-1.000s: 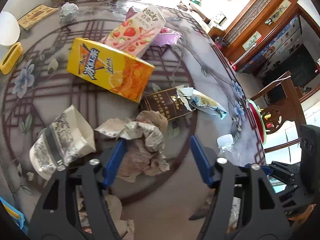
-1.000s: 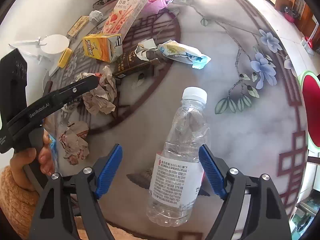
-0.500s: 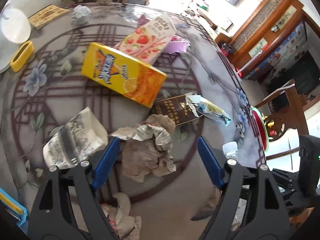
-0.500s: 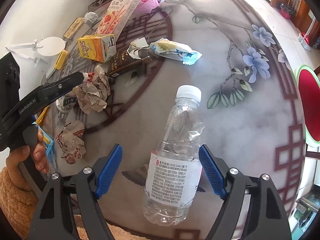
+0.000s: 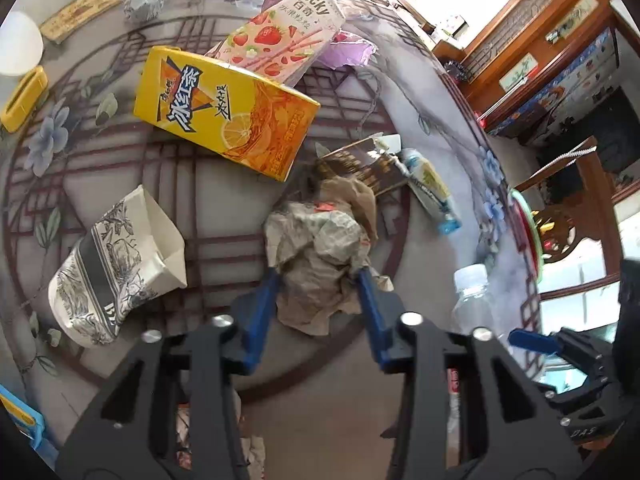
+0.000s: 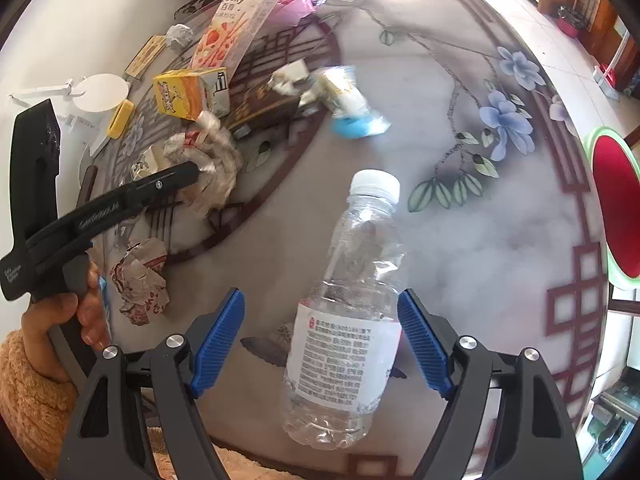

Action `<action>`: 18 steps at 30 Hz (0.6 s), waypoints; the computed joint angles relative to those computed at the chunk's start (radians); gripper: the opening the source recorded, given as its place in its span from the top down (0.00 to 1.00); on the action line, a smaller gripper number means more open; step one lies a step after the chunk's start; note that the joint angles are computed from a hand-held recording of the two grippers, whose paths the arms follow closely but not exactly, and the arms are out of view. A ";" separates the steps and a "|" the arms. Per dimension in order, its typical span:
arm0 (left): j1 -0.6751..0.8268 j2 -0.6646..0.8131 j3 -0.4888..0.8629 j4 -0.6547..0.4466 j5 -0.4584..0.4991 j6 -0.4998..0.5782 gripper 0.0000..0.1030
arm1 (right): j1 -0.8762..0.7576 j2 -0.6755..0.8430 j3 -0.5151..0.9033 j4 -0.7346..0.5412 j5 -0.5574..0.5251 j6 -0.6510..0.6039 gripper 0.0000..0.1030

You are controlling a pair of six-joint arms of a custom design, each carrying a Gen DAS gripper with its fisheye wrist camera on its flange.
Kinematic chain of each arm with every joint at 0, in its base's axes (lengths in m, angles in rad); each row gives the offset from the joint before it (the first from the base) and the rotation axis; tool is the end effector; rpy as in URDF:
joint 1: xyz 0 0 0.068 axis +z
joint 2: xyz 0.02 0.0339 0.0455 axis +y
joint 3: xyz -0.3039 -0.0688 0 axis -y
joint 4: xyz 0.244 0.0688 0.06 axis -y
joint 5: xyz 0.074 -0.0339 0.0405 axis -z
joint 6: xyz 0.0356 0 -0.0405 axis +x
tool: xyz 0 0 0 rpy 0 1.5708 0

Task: Collect trash
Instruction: 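Grasp the crumpled paper with the left tool while the right tool holds the bottle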

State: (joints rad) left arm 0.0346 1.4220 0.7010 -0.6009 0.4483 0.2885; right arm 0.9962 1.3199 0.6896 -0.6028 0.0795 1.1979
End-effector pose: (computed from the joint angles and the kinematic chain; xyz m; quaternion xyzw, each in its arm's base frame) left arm 0.2244 -0.0077 0.1952 0.1499 0.9562 -0.1982 0.1549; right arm 0.1183 0.1775 0.2092 0.1058 0.9793 0.1315 0.1115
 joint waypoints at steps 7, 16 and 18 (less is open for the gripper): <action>0.021 -0.071 0.007 -0.024 0.048 0.004 0.92 | 0.003 0.006 -0.019 0.008 -0.022 0.020 0.26; -0.044 -0.069 0.012 0.007 0.044 -0.087 0.30 | 0.014 0.054 -0.035 0.042 -0.072 0.005 0.26; -0.073 -0.056 0.010 0.023 0.024 -0.113 0.28 | 0.014 0.043 -0.050 0.058 -0.075 0.005 0.37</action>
